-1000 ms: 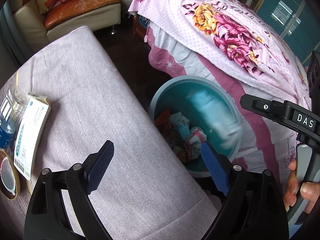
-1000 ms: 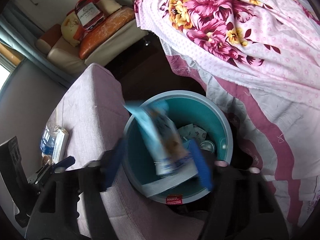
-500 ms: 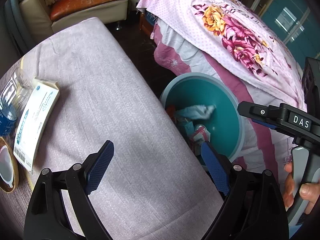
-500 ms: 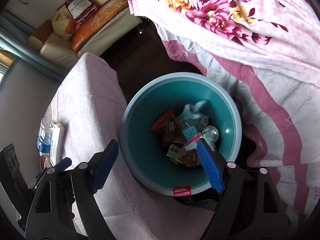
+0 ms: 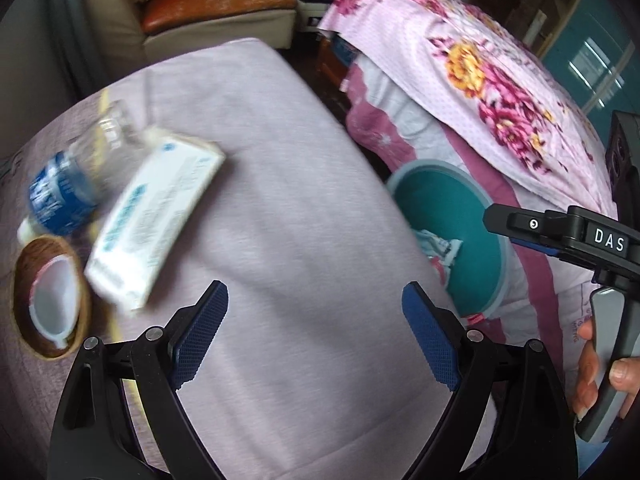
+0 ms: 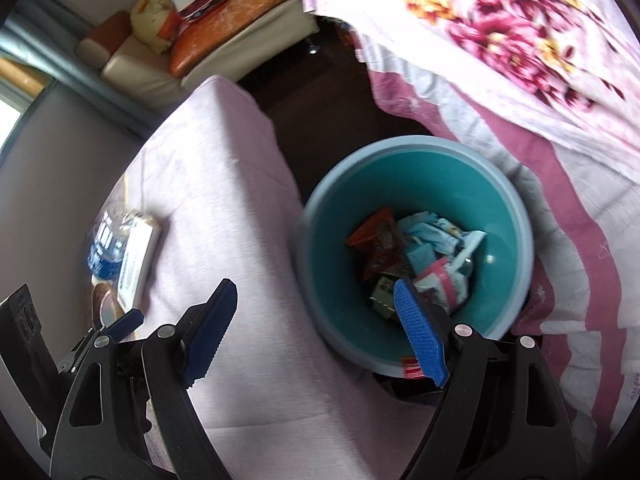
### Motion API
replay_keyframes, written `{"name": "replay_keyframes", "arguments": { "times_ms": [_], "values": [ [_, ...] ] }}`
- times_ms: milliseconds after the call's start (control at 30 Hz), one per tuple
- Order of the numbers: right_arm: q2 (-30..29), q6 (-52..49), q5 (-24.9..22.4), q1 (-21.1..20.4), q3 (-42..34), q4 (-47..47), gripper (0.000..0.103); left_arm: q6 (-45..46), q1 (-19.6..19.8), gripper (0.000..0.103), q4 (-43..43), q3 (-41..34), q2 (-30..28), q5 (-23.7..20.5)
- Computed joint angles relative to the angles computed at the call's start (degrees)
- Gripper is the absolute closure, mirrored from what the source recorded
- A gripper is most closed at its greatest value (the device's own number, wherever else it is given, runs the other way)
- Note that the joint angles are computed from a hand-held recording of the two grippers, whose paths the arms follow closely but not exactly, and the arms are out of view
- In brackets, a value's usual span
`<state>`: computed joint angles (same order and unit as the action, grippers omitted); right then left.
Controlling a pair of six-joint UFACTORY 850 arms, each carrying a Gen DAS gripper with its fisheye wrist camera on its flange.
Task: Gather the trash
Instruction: 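Move both open tools back toward the water bottle and coconut shell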
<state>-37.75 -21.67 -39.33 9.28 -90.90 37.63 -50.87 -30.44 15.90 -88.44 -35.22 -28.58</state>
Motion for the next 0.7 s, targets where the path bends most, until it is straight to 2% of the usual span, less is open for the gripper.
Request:
{"name": "replay_keyframes", "arguments": {
  "times_ms": [433,633,700],
  "values": [
    [-1.5,1.3,-2.7,7.1,-4.3,-3.9,0.026,-15.1,5.9,0.014,13.7,18.3,14.4,4.8],
    [-2.8,2.2,-4.0,9.9,-6.4,-5.5,0.026,-16.6,8.8,0.015,16.5,23.8,18.1,6.5],
    [-3.5,2.3,-4.6,10.9,-7.6,-5.9,0.026,-15.1,9.8,0.022,15.3,24.7,18.6,7.5]
  ]
}}
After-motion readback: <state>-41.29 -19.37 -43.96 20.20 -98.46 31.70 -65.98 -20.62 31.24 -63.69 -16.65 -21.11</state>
